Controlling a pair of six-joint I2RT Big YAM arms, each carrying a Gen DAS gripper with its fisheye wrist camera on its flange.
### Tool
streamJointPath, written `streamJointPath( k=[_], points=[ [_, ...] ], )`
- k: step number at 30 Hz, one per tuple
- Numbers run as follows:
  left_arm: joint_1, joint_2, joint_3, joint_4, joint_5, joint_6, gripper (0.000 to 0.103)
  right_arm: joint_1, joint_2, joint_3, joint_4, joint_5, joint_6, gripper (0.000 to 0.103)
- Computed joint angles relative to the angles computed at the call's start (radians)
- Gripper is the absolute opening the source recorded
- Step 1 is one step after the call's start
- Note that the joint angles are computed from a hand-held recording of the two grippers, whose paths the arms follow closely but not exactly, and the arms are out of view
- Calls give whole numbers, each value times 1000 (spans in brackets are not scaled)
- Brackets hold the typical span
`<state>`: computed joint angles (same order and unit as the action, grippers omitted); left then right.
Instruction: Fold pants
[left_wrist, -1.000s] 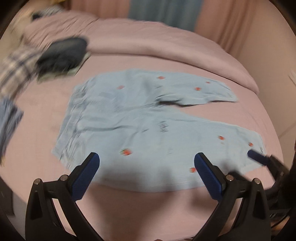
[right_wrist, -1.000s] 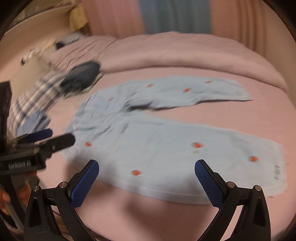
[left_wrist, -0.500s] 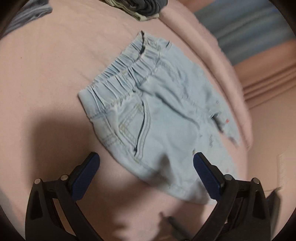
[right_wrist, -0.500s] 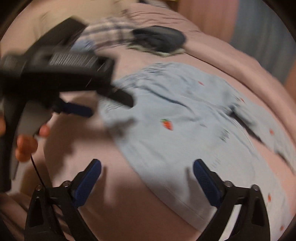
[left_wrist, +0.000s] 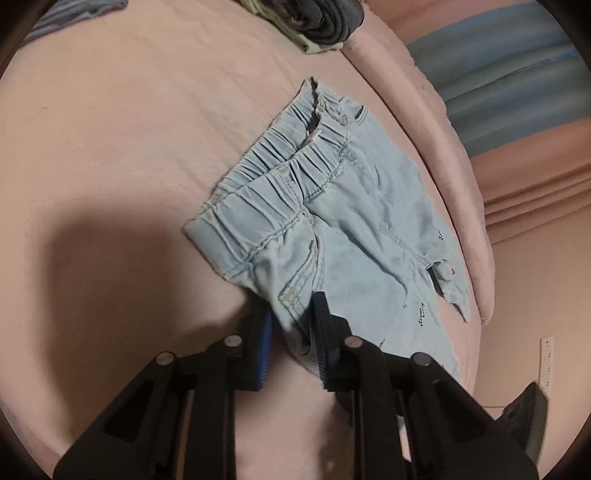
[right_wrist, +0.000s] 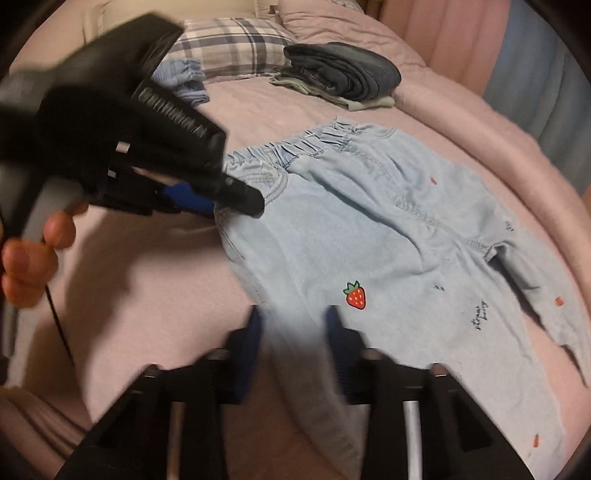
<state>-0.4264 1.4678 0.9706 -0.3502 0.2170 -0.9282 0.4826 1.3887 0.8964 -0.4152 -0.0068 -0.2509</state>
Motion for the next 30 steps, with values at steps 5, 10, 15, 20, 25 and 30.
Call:
streamJointPath(
  k=[5,10,15,20,25,30],
  points=[
    [-22,-11,10,-65,-78,53,19,19,-13,-17,-20,-23,10,25],
    [-29,-20,48,-181,-139,137,24,-19,-7,1,-50,-117,35,30],
    [-75,-65,72,-232,-284,278,48,-112,-83,-14,-72,-266,118,30],
    [-122,-7,150,-206,-307,399,62,-188,-109,-8,-71,-155,175,31],
    [-199,139,273,-254,-354,556,62,-285,-98,0,-97,-91,232,31],
    [-231,214,304,-334,-329,651,62,-321,-67,-25,-196,-76,179,31]
  ],
)
